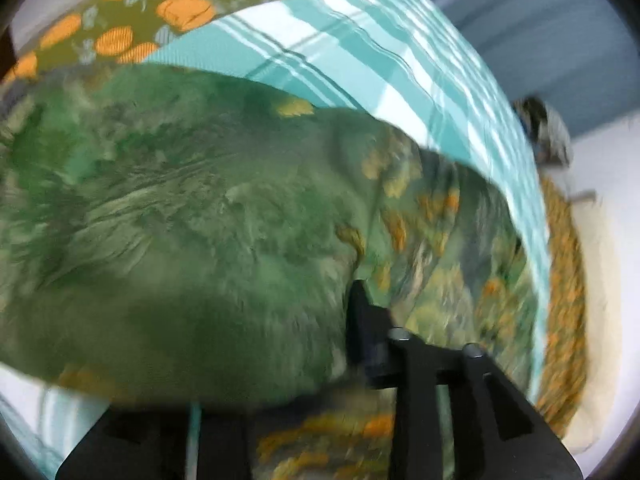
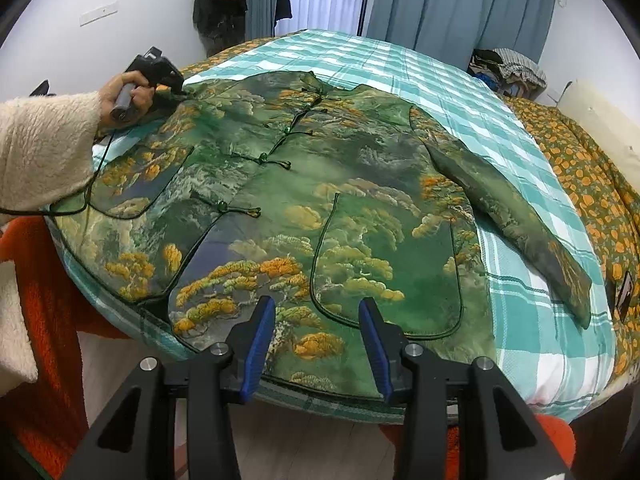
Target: Fold large clothes
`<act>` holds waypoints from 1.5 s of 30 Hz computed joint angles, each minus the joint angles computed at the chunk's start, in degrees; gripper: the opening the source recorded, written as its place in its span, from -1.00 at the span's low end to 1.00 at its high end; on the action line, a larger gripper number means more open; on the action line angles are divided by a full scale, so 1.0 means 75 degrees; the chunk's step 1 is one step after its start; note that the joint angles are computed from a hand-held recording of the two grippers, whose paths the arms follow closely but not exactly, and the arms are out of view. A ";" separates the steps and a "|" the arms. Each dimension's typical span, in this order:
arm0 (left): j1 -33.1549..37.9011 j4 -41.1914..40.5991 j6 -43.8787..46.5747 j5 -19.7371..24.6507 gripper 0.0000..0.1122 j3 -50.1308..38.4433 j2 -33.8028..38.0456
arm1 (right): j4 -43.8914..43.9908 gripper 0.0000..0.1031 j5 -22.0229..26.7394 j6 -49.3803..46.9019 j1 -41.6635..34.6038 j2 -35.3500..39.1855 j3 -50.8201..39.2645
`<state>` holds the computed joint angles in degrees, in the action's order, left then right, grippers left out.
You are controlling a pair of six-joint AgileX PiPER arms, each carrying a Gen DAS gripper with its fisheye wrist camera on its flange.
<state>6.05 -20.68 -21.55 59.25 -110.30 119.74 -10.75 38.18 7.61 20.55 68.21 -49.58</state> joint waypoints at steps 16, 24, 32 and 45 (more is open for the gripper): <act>-0.0413 -0.0696 0.2914 0.0290 0.44 0.6876 -0.5360 | 0.2375 0.13 0.1123 -0.2670 -0.4056 0.1948 -0.1406; -0.0866 -0.0793 0.2745 0.0131 -0.67 0.7218 -0.5668 | 0.3286 0.13 0.1463 -0.3746 -0.4486 0.2839 -0.1628; -0.1231 -0.0522 0.2485 0.0149 -0.71 0.7426 -0.6124 | 0.3194 -0.75 0.1397 -0.3861 -0.4503 0.2286 -0.1327; -0.3954 0.4316 -0.1598 0.0262 0.73 0.6233 -0.7514 | 0.1886 0.08 0.0267 -0.2463 -0.3598 0.0799 -0.0989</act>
<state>-23.60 11.69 -33.53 61.22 -63.55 63.38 3.40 40.18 -10.86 -6.44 74.20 -57.00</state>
